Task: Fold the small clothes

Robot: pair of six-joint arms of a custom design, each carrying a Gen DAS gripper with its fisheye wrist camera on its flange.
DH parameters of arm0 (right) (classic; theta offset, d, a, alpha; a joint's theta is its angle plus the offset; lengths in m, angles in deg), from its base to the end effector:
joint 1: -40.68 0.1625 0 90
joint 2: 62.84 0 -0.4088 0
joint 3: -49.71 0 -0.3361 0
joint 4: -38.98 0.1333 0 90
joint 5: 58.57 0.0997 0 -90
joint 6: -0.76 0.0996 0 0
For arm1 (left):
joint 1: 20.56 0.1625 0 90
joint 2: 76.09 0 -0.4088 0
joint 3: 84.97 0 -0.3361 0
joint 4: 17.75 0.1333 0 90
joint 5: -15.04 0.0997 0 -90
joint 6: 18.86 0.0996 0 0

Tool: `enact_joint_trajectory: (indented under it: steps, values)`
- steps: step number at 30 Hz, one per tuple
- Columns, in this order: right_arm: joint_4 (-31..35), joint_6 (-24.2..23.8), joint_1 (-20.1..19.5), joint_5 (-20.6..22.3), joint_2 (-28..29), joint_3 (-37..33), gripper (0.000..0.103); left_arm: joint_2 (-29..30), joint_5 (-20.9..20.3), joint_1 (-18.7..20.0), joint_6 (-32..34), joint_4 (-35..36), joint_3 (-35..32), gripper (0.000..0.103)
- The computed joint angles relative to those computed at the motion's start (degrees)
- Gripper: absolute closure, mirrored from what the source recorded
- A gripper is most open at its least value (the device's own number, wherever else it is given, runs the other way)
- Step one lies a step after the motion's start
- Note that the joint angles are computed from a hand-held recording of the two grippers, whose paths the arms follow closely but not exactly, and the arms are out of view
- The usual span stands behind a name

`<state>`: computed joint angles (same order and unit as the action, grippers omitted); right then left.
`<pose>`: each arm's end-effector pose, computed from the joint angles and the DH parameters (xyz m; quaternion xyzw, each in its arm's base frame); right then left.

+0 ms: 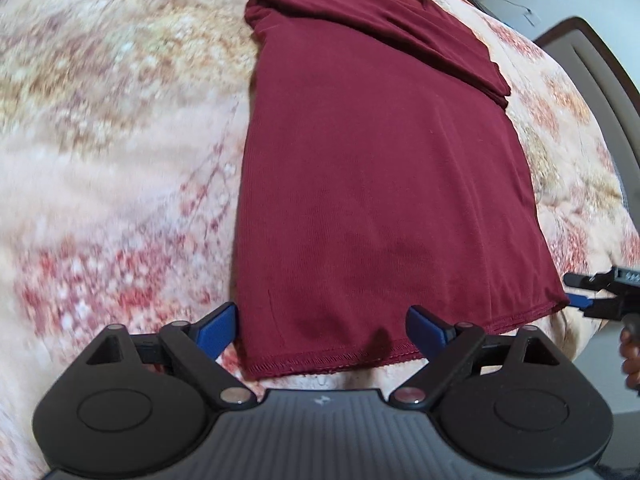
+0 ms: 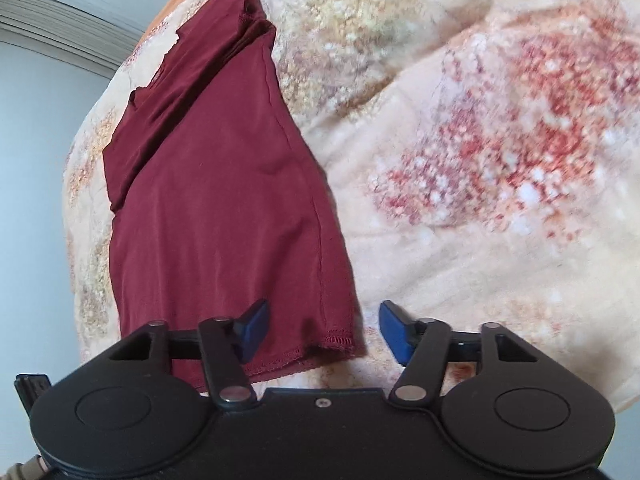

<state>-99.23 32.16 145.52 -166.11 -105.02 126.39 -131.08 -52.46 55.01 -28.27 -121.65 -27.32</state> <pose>0.2789 -0.6495 0.1780 -0.1593 -0.9684 0.1679 0.0929 -0.0049 -0.7071 0.4109 0.0237 0.9760 -0.1341 0.1701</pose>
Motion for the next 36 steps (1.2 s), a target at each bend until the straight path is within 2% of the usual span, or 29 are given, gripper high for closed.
enact_joint_trajectory:
  steps: [1, 2, 3, 5, 7, 9, 10, 12, 14, 15, 21, 23, 26, 31, 33, 34, 35, 36]
  values:
    - [0.12, 0.29, -0.50, 1.34, 0.40, -0.36, 0.060, 0.23, -0.13, 0.14, -1.14, 0.57, -0.33, 0.018]
    - [1.03, 0.63, -0.91, 2.61, 0.76, -1.00, 0.074, 0.63, -0.25, 0.28, -2.34, 1.55, -1.14, 0.024]
    - [2.25, 0.75, -1.05, 3.03, 1.10, -1.71, 0.083, 1.00, -0.50, 0.46, -3.59, 2.21, -1.98, 0.030]
    - [3.64, 0.33, -0.90, 2.87, 1.35, -2.61, 0.088, 1.31, -1.42, 1.01, -6.81, 2.80, -3.11, 0.040]
    - [4.05, 0.33, -1.10, 3.16, 1.10, -2.71, 0.093, 0.69, -3.12, 1.93, -10.95, 1.97, -2.82, 0.046]
    - [3.34, 0.42, -1.52, 4.15, 0.35, -1.81, 0.095, 0.22, -5.06, 2.82, -15.17, 1.11, -2.62, 0.064]
    - [3.11, 0.20, -1.66, 4.93, 0.07, -1.68, 0.095, -0.10, -4.89, 2.86, -16.26, 0.88, -2.32, 0.068]
    - [4.08, -1.54, -1.61, 5.38, 0.06, -2.44, 0.096, -0.73, -4.73, 2.66, -16.21, 0.94, -1.68, 0.083]
    - [5.21, -2.46, -1.74, 6.69, 0.04, -3.40, 0.097, -1.70, -4.57, 2.19, -15.28, 1.07, -0.78, 0.093]
    - [5.57, -2.70, -1.88, 7.45, -0.13, -3.75, 0.097, -2.21, -4.38, 1.84, -15.24, 0.71, -0.20, 0.094]
    - [5.24, -1.03, -2.92, 13.05, -3.80, -1.85, 0.097, -5.99, -6.06, 0.86, -16.01, -2.03, 3.06, 0.097]
    - [5.45, -0.66, -3.26, 13.65, -5.10, -0.68, 0.098, -6.80, -4.61, 0.61, -16.15, -1.43, 4.07, 0.098]
    - [5.86, -0.35, -3.28, 11.06, -4.89, -0.27, 0.098, -6.02, 0.59, 0.32, -16.09, 1.95, 4.39, 0.098]
    - [12.65, -3.20, -1.65, 3.53, 0.09, -5.81, 0.095, -3.30, 8.40, -1.94, -10.22, 4.36, 3.55, 0.097]
    - [12.19, -5.13, -0.99, 2.15, 0.31, -6.26, 0.081, -3.21, 10.41, -3.09, -7.18, 4.99, 3.59, 0.096]
    - [12.15, -6.04, -0.60, 1.12, 0.17, -6.40, 0.078, -3.55, 11.20, -3.71, -5.82, 4.33, 4.35, 0.093]
    - [12.64, -6.78, -0.17, -0.12, 0.17, -6.87, 0.061, -3.86, 12.43, -4.44, -4.58, 3.61, 5.09, 0.081]
    - [12.15, -8.19, 0.19, -1.15, -0.15, -6.75, 0.051, -4.41, 13.39, -5.05, -3.18, 3.07, 5.91, 0.067]
